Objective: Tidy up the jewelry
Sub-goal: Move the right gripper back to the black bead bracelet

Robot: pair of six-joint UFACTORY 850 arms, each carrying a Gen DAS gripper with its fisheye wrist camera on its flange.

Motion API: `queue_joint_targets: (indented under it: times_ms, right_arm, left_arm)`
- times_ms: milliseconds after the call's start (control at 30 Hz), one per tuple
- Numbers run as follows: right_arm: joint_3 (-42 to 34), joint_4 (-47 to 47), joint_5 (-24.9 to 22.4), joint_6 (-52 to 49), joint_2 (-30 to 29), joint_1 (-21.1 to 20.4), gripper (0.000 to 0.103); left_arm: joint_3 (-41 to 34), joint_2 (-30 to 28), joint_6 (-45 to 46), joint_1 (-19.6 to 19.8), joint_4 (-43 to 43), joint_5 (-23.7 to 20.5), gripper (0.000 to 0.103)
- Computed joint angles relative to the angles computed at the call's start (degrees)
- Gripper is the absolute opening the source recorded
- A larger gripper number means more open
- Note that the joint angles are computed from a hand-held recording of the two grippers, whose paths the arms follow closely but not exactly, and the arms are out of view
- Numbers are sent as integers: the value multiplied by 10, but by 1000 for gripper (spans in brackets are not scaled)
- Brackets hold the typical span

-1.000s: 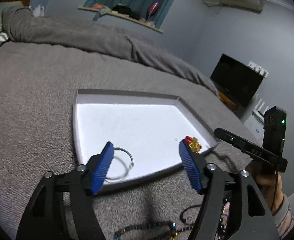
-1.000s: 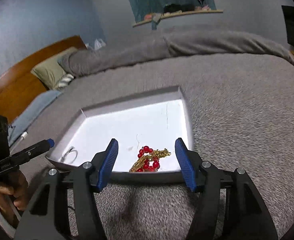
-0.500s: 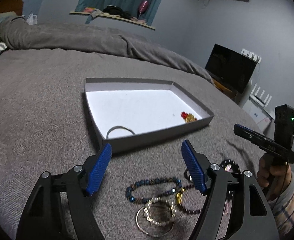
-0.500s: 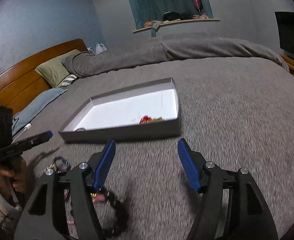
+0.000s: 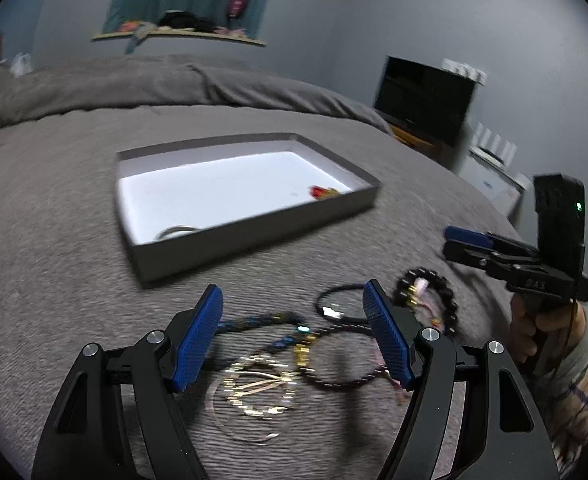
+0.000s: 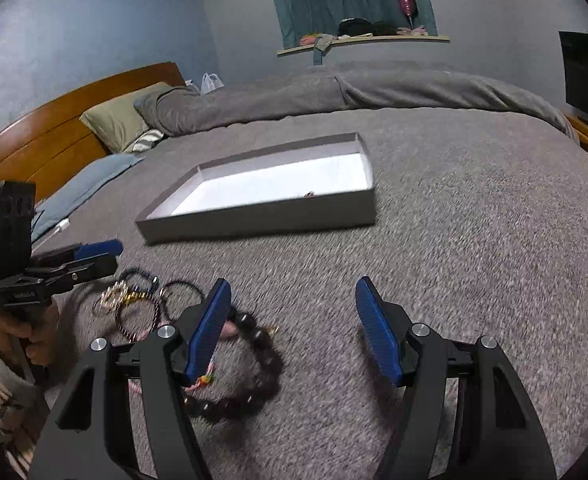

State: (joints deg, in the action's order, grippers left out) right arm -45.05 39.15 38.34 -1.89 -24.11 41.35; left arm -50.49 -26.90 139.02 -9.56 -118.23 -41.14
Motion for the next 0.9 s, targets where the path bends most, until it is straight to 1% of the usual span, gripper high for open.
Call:
queue_joint_targets:
  times_ms: [67, 167, 233, 367, 433, 500, 533, 600, 633, 700, 767, 800, 833, 900]
  right_arm:
    - [-3, 9, -11, -14, -3, 6, 65]
    - [-5, 11, -15, -21, -6, 10, 64]
    - [-4, 2, -18, -15, -6, 8, 56]
    - [-12, -6, -42, -20, -13, 7, 49]
    - [-18, -7, -52, -30, -17, 7, 39]
    - [-24, -3, -63, -40, -22, 7, 35]
    - [-26, -2, -67, -42, -23, 7, 28]
    - [-30, -3, -75, -45, -26, 5, 20]
    - [-31, -5, -76, -45, -26, 5, 18]
    - [-29, -11, -73, -41, -25, 5, 17]
    - [-23, 4, -55, -49, -20, 9, 15]
    - [-19, 11, -45, -52, -17, 9, 4]
    - [-14, 24, -34, -56, -13, 9, 1]
    - [-3, 46, -13, -54, -4, 7, 1]
  left_arm:
    - [2, 0, 12, -4, -3, 3, 73]
    - [3, 1, 24, -5, -25, 9, 73]
    - [2, 3, 25, 2, -42, 8, 73]
    - [-2, 6, 13, 25, -79, 3, 73]
    - [-5, 7, 6, 33, -90, 5, 73]
    - [-9, 6, -9, 42, -91, 3, 73]
    - [-11, 5, -16, 45, -90, 2, 73]
    - [-13, 4, -28, 47, -86, 0, 73]
    - [-13, 3, -28, 47, -86, 2, 73]
    - [-14, 3, -22, 42, -85, 6, 73]
    - [-14, 2, -18, 38, -84, 8, 73]
    - [-14, 2, -14, 35, -84, 9, 73]
    - [-14, 2, -13, 34, -83, 9, 73]
    - [-15, -1, -19, 30, -70, 8, 73]
